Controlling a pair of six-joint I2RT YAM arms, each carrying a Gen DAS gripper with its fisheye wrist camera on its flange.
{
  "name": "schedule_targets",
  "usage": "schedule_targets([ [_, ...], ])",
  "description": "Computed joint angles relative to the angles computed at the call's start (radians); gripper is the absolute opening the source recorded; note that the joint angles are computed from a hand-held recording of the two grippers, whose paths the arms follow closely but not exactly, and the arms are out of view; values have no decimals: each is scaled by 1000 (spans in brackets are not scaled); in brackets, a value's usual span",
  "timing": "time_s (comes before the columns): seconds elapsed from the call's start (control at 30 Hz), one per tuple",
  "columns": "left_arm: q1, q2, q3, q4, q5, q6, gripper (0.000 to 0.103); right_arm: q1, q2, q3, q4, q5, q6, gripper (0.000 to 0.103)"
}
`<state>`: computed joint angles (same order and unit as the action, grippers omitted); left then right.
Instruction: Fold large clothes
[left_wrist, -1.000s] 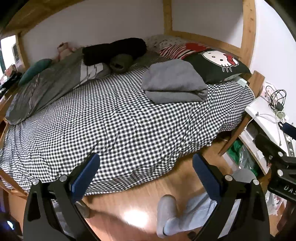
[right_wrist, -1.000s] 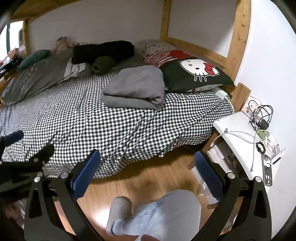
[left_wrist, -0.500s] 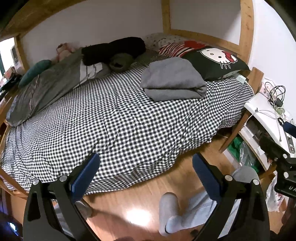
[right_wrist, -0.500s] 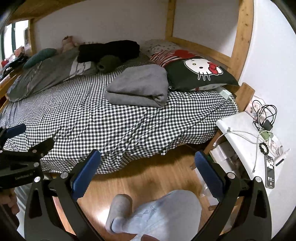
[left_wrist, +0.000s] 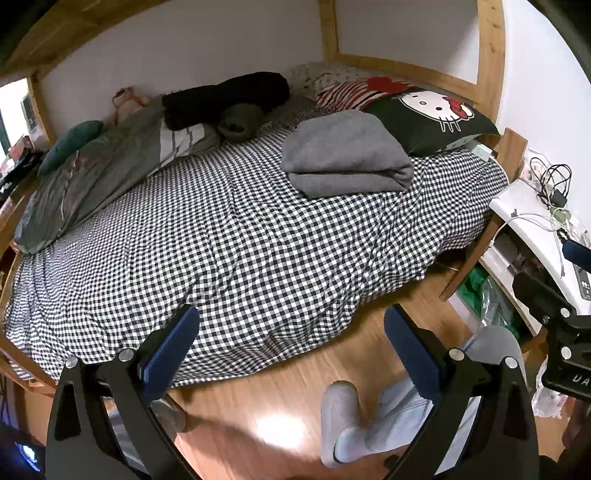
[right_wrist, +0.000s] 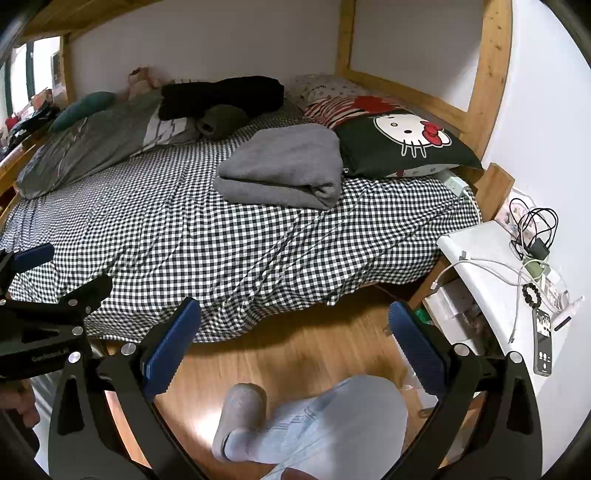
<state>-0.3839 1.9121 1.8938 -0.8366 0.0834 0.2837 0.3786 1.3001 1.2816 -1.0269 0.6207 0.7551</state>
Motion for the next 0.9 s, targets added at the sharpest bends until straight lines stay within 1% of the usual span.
schedule_targets([
  [0.17,-2,-8,-6,0,15,4,99,6,-6,-1,-6,7,6,100],
  [0.4,-13,-20,-20,4,1,3,99,6,-11,-16,5,-1,4,100],
  [0.9,-12,2,8,-11,-12,-5,99,1,-14,-24,19,-11,-6,100],
])
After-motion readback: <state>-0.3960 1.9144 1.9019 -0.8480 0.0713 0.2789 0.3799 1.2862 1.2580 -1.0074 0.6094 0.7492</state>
